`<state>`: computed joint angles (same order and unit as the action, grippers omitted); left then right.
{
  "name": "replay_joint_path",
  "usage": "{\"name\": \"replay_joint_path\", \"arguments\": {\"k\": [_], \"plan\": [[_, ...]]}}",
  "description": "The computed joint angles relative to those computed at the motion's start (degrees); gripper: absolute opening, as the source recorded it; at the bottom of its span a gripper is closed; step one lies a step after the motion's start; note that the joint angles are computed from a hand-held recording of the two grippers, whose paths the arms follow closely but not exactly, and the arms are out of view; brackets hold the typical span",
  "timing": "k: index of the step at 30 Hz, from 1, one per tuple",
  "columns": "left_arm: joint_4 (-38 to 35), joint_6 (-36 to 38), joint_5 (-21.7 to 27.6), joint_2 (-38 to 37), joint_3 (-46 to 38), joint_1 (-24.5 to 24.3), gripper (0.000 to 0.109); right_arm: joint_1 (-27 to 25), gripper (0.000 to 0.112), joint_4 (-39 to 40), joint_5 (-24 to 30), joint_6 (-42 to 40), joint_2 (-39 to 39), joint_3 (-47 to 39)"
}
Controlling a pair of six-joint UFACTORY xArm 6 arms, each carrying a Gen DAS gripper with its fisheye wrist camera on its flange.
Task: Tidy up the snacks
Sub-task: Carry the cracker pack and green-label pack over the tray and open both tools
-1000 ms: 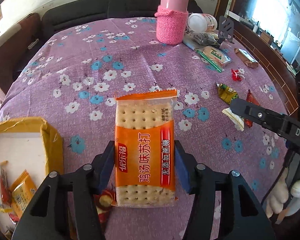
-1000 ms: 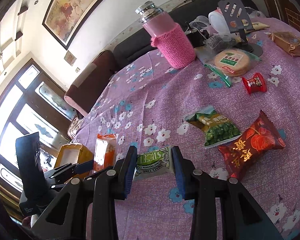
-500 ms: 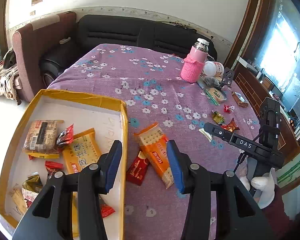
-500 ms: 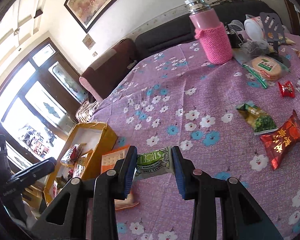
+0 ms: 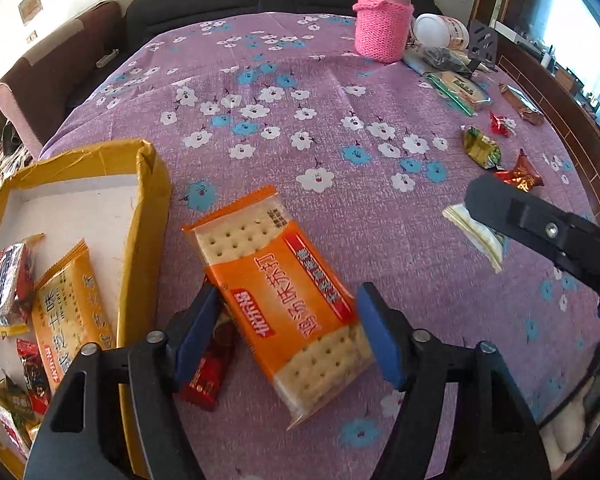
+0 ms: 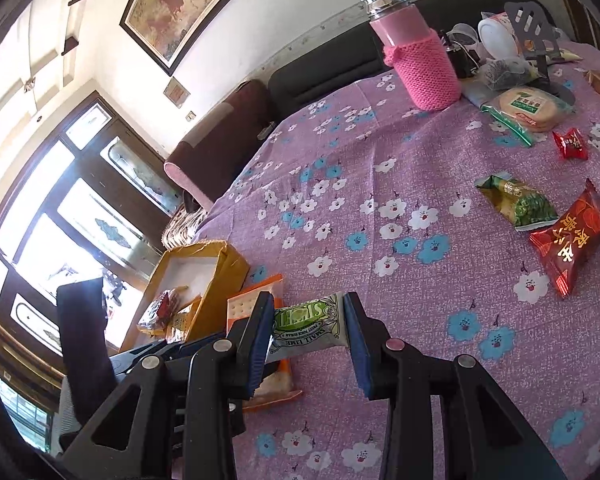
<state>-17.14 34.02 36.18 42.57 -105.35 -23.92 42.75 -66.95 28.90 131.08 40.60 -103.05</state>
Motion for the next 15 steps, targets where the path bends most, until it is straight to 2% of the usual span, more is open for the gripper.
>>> {"name": "replay_joint_path", "arguments": {"k": [4,5,6,7,10,15], "plan": [[6.48,-3.52,-1.81,2.21,-1.43,-1.69,0.072,-1.32,0.036,-3.96,-2.14,6.22,-2.62,4.77],[5.1,-1.82,-2.84,1.97,-0.81,-1.85,0.068,-1.66,0.036,-4.79,-2.62,8.03,-3.17,5.91],[2.26,0.8,-1.6,1.81,-0.88,-1.77,0.056,-1.96,0.036,-5.67,-3.03,10.01,-3.66,6.96],[0.38,2.32,-0.44,1.62,-0.96,-1.63,0.054,-2.21,0.036,-6.7,-3.55,11.93,-4.05,7.76],[-1.07,4.19,-2.85,-0.44,2.53,-1.61,0.054,-2.49,0.036,-8.63,-4.17,15.0,-4.63,8.87],[-12.21,9.6,1.57,-4.35,5.35,0.87,0.054,-1.66,0.036,-6.91,-3.07,11.15,-3.52,6.54]]}}
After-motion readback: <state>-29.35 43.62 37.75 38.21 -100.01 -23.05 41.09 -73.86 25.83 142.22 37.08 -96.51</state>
